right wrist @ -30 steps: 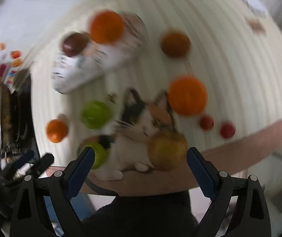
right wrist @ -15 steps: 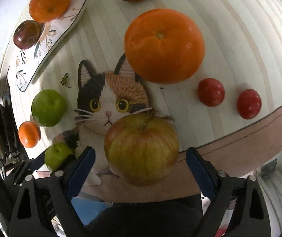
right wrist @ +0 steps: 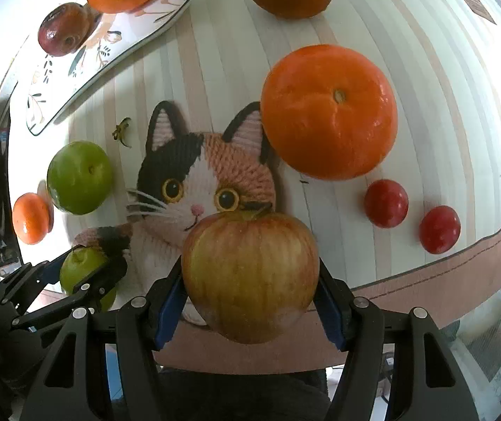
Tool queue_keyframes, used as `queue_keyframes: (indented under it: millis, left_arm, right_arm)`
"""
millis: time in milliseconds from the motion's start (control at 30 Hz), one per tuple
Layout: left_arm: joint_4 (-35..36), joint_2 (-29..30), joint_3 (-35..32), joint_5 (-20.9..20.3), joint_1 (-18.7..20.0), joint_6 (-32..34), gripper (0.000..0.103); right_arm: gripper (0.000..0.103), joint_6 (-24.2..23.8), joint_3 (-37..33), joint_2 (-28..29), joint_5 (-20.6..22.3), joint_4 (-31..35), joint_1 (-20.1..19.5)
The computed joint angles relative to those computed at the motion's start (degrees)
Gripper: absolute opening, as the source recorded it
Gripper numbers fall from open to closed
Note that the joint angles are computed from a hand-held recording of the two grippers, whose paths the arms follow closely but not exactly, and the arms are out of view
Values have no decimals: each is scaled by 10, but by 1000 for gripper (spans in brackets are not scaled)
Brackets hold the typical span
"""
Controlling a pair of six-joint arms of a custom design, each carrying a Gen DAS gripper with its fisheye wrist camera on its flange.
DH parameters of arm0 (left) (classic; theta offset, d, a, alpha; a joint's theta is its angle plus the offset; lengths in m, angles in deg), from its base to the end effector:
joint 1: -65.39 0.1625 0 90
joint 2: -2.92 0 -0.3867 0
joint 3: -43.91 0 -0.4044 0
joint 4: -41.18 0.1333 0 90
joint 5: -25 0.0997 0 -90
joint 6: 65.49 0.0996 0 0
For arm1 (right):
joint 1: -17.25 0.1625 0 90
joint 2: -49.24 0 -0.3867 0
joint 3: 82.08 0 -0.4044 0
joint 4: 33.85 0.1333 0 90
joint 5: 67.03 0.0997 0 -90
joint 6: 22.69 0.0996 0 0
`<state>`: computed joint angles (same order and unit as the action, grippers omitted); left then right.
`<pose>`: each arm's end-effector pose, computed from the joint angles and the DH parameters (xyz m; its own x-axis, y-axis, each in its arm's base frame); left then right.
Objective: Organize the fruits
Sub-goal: 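Grasp the yellow-red apple with the right tool while the left tool grasps the green apple, then carry the apple with the right tool while the left tool carries the green apple to the plate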
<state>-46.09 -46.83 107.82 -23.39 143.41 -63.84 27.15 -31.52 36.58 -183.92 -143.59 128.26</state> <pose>0.0465 -0.7415 0.2585 -0.6853 0.3707 -0.6268 0.2184 0.9257 0.3087 0.3561 -0.6811 -0.1166 -0.7647 0.3868 0.5154 0.3780 0.9170 -0.1274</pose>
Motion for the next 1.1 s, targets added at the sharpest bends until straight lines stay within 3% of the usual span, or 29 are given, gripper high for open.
queue_keyframes:
  millis: [200,467,567,667,733,833,1000,1100]
  left_arm:
    - [20,23,-49,0,1,4,47]
    - [27,10,-60,-17,2,-1,45]
    - [33,6,-71,-29,0,-1,43]
    - [49,9,-98,-46,-2,1,34]
    - [60,21,-114,-42,-2,18,36]
    - [107,60,-181,-85,11,-5,45]
    - [152,104,-255,-115,25,-39,46]
    - [222,139,-321,-144,32,-59,46]
  right_arm:
    - [68,-20,-6,2,-12,-3,-3]
    - [67,-47,-35,15,-28,-10,4]
    - [67,-59,-41,10,-29,-11,7]
    - [67,-70,-51,10,-29,-15,11]
    - [67,-82,-88,28,-32,0,13]
    - [67,-92,-115,41,-38,13,12]
    - [67,-91,-132,52,-29,14,7]
    - [67,-87,-122,49,-27,5,6]
